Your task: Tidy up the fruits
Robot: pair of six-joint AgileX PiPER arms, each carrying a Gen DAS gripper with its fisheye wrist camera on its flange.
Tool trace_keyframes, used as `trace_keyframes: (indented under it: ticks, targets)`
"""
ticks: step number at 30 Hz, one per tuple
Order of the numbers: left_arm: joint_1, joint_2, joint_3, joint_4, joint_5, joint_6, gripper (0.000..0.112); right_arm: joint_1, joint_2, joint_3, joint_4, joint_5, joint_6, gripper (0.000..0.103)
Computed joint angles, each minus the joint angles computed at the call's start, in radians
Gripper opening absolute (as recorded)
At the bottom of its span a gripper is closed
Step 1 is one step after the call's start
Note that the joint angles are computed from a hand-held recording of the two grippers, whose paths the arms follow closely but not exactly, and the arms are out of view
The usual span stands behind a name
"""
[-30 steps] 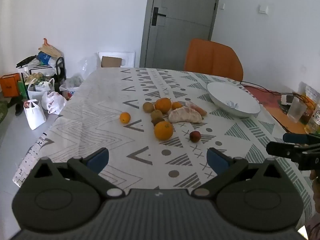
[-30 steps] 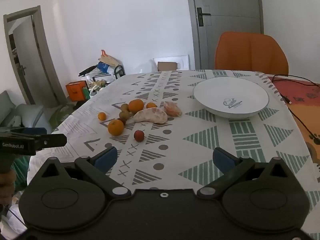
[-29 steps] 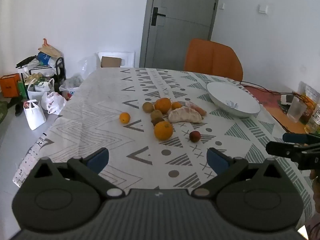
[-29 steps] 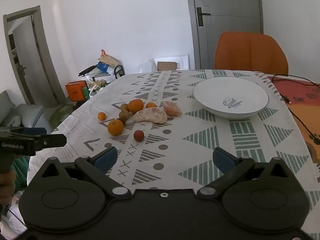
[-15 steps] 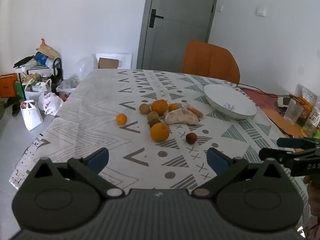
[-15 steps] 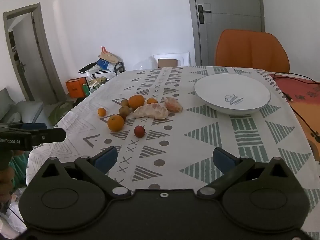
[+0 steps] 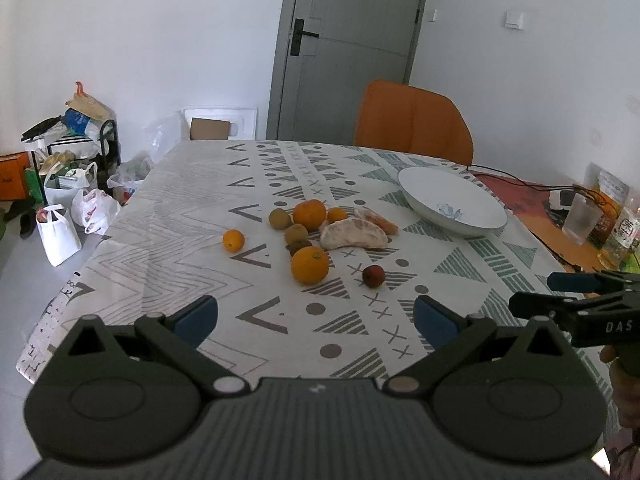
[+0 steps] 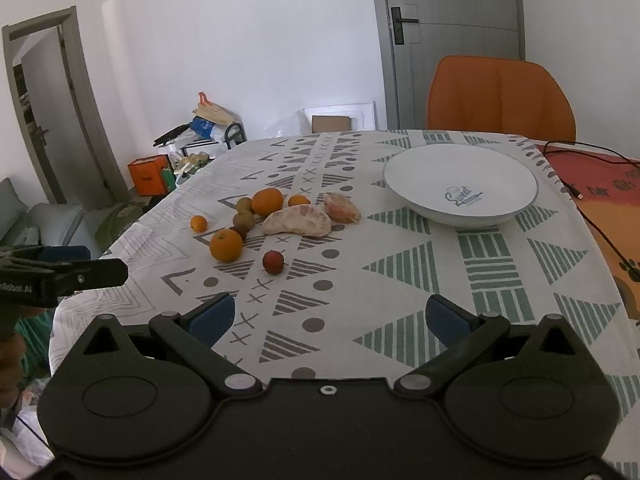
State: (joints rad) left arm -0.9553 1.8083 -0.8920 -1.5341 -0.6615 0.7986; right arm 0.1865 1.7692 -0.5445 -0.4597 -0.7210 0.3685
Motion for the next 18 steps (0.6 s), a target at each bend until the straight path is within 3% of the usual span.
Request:
trace_keyframes:
  ticks: [18]
  targets:
    - [-0.005, 0.008, -0.012, -0.012, 0.005, 0.018, 0.103, -0.002, 0.001, 0.000, 0.001, 0.002, 0.000, 0.103]
